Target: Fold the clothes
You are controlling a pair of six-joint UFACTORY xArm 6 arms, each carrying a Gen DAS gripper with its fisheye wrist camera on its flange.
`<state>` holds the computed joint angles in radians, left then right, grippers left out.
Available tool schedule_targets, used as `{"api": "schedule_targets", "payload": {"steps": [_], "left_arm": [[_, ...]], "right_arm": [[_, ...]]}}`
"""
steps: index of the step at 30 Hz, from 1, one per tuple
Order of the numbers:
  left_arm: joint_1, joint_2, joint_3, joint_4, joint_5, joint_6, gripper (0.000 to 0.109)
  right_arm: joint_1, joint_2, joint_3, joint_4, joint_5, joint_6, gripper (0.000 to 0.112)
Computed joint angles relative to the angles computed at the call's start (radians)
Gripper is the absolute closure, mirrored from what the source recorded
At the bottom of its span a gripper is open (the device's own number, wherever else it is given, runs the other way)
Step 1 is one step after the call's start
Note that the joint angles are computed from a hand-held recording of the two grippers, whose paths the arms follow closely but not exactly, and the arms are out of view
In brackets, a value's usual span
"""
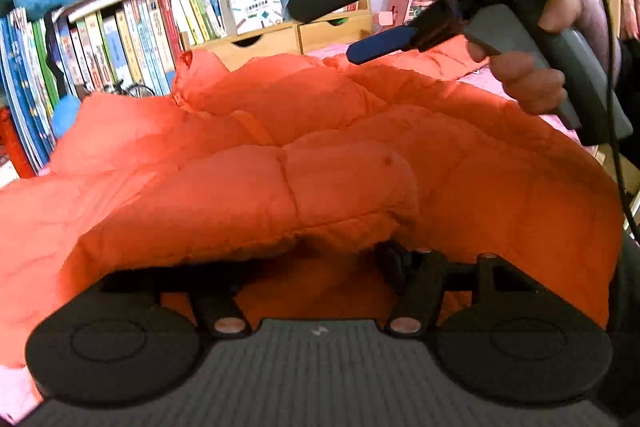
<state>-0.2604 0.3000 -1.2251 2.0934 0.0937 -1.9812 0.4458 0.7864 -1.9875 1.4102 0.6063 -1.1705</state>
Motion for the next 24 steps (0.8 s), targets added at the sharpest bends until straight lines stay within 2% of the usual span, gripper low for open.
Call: {"api": "schedule_targets", "payload": {"steps": [3,4,7,12,13,16,17,18,20,22,23,24], "left_arm": [[-0.017,-0.063,0.055,0.124,0.032,-0.15,0.034],[-0.031,-0.089,0.089,0.107,0.079,-0.146,0.034],[-0.083,-0.147,0.161,-0.002,0.229,-0.021,0.036],[-0.176,-0.211,0.219,-0.027,0.333,0.108,0.036],[-0.193,-0.216,0.217,-0.019,0.34,0.119,0.035],[-0.225,-0.195,0.166,0.026,0.355,0.099,0.028],[-0.23,-0.176,0.137,0.022,0.356,0.106,0.021],[-0.236,-0.151,0.11,-0.012,0.369,0.139,0.02],[-0.239,-0.068,0.035,-0.161,0.415,0.274,0.02],[-0.241,0.024,-0.042,-0.32,0.494,0.411,0.023],[-0.241,0.062,-0.074,-0.374,0.53,0.454,0.033],[-0.238,0.097,-0.105,-0.42,0.559,0.491,0.05]], "right_arm": [[0.019,-0.01,0.052,-0.005,-0.114,-0.064,0.013],[0.028,0.002,0.053,-0.049,-0.159,-0.027,0.014],[0.038,0.046,0.05,-0.172,-0.234,0.107,0.015],[0.023,0.039,0.077,-0.043,-0.206,-0.006,0.015],[0.019,0.046,0.069,-0.045,-0.194,0.008,0.015],[0.0,0.064,0.047,-0.023,-0.152,0.039,0.015],[-0.009,0.063,0.048,0.012,-0.133,0.029,0.015],[-0.019,0.061,0.051,0.046,-0.113,0.02,0.015],[-0.039,0.061,0.053,0.107,-0.074,0.009,0.015],[-0.05,0.063,0.055,0.146,-0.055,0.002,0.016],[-0.051,0.065,0.052,0.152,-0.052,0.002,0.016],[-0.05,0.067,0.049,0.157,-0.054,0.001,0.017]]}}
